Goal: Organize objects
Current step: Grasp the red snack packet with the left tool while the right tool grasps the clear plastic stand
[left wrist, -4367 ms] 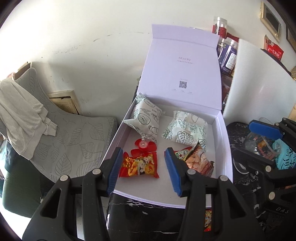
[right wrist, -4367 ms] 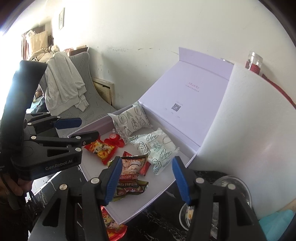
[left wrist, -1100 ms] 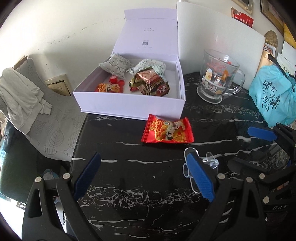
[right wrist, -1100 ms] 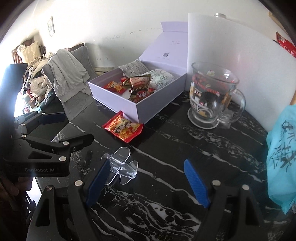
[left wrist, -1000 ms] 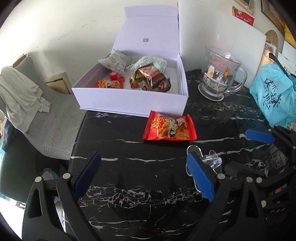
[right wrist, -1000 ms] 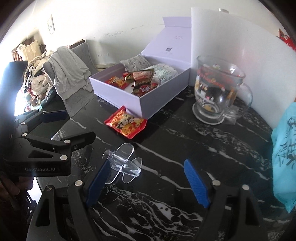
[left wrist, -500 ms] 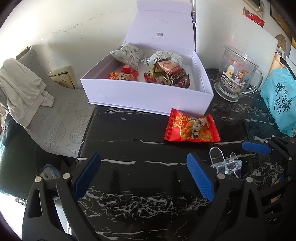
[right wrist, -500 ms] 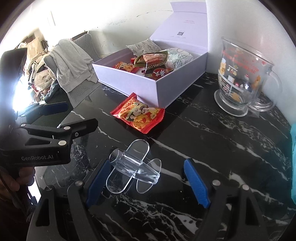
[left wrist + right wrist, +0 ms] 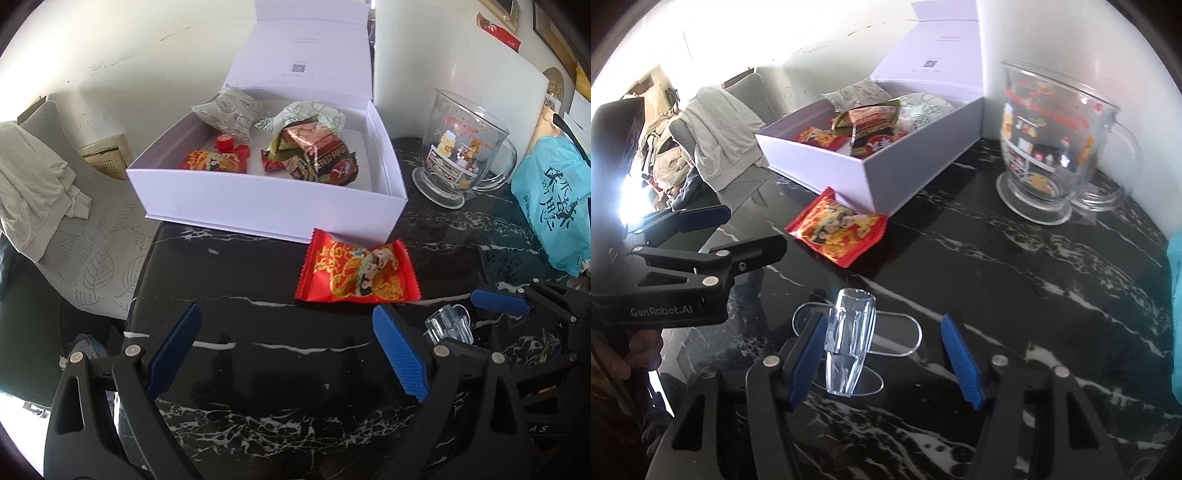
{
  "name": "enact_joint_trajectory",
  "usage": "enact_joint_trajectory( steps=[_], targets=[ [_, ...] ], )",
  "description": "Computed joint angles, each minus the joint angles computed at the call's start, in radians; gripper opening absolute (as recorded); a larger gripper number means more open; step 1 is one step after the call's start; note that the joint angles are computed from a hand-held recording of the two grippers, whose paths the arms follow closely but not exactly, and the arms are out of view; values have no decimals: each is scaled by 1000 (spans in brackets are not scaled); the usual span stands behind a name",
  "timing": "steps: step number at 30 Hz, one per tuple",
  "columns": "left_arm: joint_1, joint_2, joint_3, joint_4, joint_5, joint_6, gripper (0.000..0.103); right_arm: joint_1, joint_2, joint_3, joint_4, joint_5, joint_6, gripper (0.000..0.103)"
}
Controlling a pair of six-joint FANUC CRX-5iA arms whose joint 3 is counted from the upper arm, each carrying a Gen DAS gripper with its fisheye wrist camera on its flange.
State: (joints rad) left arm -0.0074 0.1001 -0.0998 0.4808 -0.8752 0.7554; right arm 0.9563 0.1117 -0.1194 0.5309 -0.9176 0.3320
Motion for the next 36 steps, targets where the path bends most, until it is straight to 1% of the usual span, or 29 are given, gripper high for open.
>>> enact_joint_trajectory(
  steps=[5, 9, 13, 18, 21, 26, 28, 32, 36],
  targets=[
    [-27, 12, 11, 6, -12, 1, 94, 1, -33, -49, 32, -9, -41, 63],
    [-51, 34, 30, 10, -37, 9, 94, -2, -65, -94, 62, -10, -85, 63],
    [-75, 55, 56, -21, -48, 40, 94, -5, -90, -125, 78, -15, -112, 63],
    [-100, 90, 105, -78, -64, 100, 94, -13, -115, -159, 87, 21, -115, 64],
    [-111, 109, 128, -109, -69, 130, 94, -14, -116, -161, 88, 23, -101, 64],
    [-119, 114, 128, -115, -39, 132, 94, -10, -107, -152, 87, 24, -64, 65],
    [-120, 114, 123, -108, -30, 126, 95, -7, -106, -155, 92, 32, -58, 68],
    [-117, 104, 89, -68, 11, 85, 95, 2, -97, -149, 95, 25, -35, 74],
    [-115, 91, 50, -26, 50, 43, 93, 8, -86, -139, 98, 9, -23, 75]
  ],
)
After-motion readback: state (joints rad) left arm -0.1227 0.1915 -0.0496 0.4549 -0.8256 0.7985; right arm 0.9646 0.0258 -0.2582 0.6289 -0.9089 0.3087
